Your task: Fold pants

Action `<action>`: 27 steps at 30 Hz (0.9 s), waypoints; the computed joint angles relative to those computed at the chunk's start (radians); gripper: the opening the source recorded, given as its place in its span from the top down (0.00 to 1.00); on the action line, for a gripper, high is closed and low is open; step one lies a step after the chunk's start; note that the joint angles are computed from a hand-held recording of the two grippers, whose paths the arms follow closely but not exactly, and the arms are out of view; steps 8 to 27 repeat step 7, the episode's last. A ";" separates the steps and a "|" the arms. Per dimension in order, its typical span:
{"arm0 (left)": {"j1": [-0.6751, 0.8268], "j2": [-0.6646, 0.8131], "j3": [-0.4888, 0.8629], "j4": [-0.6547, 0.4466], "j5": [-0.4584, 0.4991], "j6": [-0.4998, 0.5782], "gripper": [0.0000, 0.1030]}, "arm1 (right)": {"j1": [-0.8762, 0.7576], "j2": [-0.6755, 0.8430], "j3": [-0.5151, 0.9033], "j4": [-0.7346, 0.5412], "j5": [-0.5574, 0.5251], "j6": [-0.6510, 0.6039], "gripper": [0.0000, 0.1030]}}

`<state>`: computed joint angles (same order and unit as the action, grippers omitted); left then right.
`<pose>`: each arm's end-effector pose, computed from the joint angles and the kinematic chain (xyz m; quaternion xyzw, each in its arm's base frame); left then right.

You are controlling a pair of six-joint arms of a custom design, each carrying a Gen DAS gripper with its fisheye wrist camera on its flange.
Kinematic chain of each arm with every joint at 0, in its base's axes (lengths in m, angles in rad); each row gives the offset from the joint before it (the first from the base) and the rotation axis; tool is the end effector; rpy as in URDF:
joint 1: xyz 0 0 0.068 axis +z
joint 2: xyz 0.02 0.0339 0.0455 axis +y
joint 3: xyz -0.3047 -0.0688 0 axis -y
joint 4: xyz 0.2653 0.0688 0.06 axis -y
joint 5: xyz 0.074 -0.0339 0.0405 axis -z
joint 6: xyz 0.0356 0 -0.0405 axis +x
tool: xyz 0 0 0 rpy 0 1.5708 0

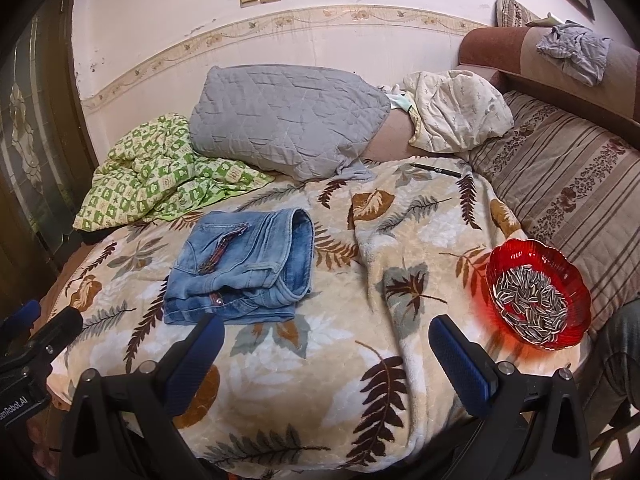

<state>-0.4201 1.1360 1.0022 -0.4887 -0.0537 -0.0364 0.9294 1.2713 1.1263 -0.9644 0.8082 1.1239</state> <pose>0.2305 -0.1009 0.3500 0.1575 0.8754 -0.0800 0.4500 0.1673 0.1811 0.3374 0.1764 0.8821 -0.0183 0.4363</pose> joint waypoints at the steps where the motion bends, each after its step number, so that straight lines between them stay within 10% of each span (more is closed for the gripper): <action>1: -0.003 -0.001 -0.001 0.002 -0.007 0.001 0.00 | 0.000 0.000 0.000 0.000 0.000 0.000 0.00; 27: -0.011 -0.018 -0.013 0.012 -0.019 -0.020 0.00 | -0.005 0.003 0.001 0.008 -0.005 -0.010 0.00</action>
